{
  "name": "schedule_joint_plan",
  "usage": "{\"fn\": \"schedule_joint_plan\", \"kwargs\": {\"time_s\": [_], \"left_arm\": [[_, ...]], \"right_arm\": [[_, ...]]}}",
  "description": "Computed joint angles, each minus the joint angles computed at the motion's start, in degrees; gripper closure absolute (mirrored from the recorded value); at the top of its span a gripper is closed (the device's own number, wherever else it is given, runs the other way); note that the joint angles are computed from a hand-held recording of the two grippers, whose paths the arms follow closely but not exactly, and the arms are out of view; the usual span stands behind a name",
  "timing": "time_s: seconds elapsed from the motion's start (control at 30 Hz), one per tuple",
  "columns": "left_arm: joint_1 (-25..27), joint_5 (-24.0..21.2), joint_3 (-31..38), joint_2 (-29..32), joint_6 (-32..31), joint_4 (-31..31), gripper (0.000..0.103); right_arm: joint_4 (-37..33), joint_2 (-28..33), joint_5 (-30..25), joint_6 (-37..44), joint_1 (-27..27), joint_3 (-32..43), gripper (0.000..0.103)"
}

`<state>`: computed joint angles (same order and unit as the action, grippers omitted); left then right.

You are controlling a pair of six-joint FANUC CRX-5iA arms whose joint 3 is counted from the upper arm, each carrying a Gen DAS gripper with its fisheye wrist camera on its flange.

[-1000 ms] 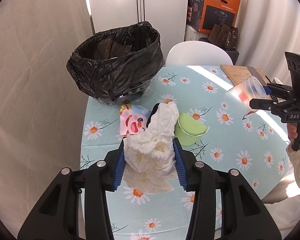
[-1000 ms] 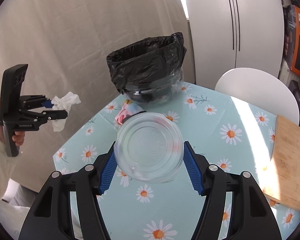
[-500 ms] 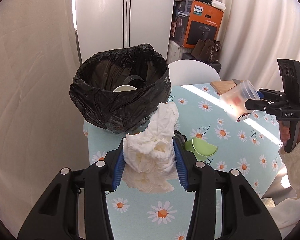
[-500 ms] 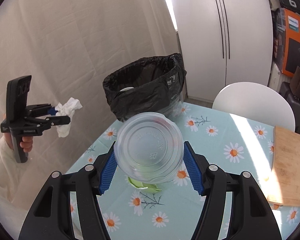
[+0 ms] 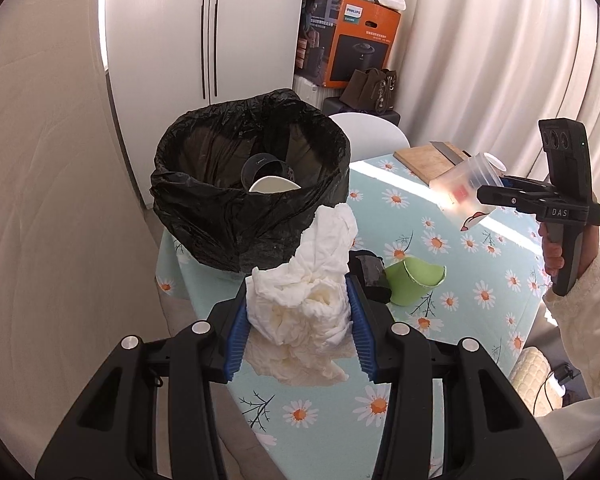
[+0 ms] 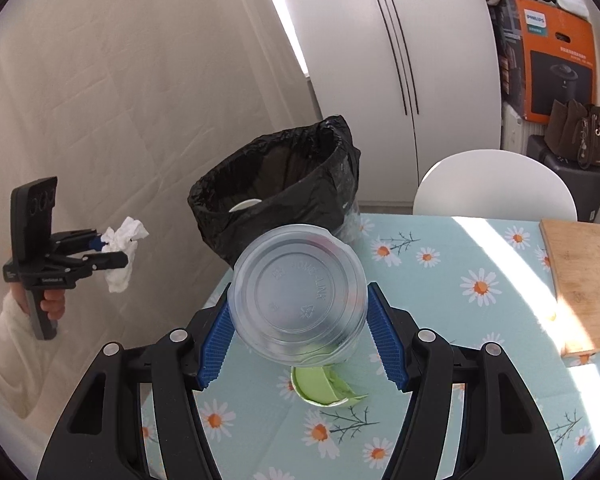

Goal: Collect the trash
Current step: 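Lift the tissue and clear container and carry both over the bin, then open both tools to drop the tissue and container into the bin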

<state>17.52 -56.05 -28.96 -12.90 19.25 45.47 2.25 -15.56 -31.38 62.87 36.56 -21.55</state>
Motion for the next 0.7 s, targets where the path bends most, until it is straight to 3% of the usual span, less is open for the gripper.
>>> {"fn": "schedule_joint_plan", "kwargs": {"time_s": [0.17,0.4,0.5,0.63,0.7], "left_arm": [[0.2,-1.3,2.8,3.0,-1.5,0.9,0.057],[-1.3,-2.5,6.6,6.5,1.5,1.3,0.056],[-1.7,-4.2,8.9,7.7,2.6,0.7,0.056],[-2.5,-4.3,12.3,8.7,3.1,0.0,0.056],[-3.0,-4.2,14.1,9.7,2.9,0.3,0.056]], "right_arm": [[1.8,1.9,0.5,-2.5,1.5,1.1,0.044],[-2.3,5.4,2.4,5.0,0.6,6.4,0.043],[-9.9,7.2,6.1,13.1,-1.2,9.2,0.043],[-33.5,11.2,4.9,34.0,-7.3,17.4,0.043],[-40.7,13.5,3.4,40.4,-9.8,20.9,0.043]]}}
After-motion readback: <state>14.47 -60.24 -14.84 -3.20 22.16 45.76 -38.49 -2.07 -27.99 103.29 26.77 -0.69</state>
